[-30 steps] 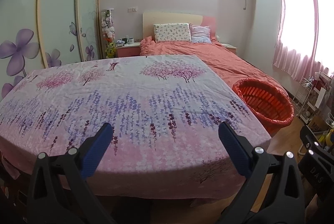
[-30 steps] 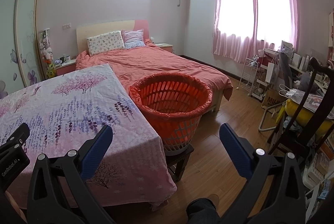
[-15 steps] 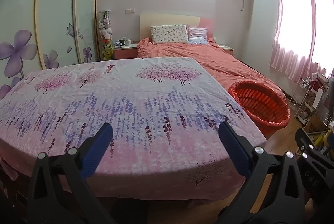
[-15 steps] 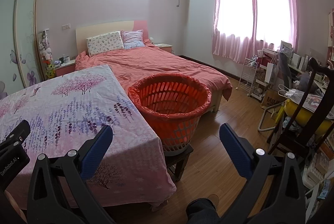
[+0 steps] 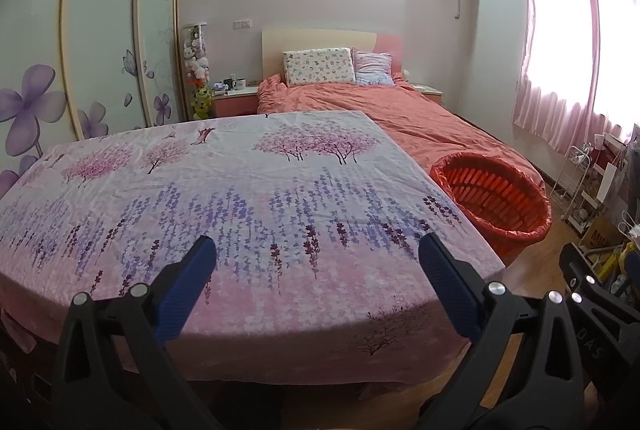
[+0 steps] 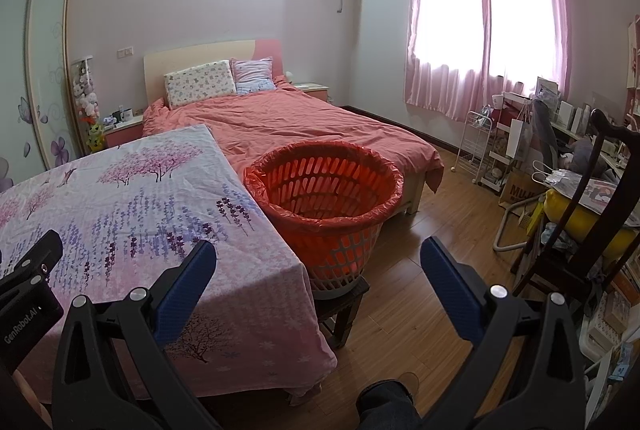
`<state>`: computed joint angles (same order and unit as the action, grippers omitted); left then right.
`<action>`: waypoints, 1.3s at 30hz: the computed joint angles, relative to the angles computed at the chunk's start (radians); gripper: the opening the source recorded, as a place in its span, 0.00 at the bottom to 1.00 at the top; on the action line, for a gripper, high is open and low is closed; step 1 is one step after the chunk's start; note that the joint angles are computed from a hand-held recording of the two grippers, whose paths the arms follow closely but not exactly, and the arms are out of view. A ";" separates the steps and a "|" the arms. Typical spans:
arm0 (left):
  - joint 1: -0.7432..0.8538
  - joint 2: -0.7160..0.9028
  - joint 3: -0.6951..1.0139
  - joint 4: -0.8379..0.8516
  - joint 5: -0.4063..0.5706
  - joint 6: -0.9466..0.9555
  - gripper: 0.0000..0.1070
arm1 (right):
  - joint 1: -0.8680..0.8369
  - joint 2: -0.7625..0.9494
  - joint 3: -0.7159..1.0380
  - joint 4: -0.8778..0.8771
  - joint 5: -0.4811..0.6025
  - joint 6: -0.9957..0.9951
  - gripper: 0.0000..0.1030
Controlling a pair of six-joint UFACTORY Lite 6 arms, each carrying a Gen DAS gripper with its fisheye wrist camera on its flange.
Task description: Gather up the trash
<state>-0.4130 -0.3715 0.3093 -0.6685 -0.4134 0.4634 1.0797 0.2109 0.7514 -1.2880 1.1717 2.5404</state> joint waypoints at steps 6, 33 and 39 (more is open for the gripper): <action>-0.026 0.007 0.002 -0.064 -0.021 0.057 0.92 | 0.003 -0.004 -0.006 0.005 0.002 0.005 0.98; 0.009 0.025 0.002 -0.017 -0.012 0.022 0.93 | 0.001 -0.008 -0.009 0.004 -0.002 0.005 0.98; 0.012 0.026 0.002 -0.009 -0.012 0.017 0.93 | 0.001 -0.001 -0.006 0.002 -0.003 0.009 0.98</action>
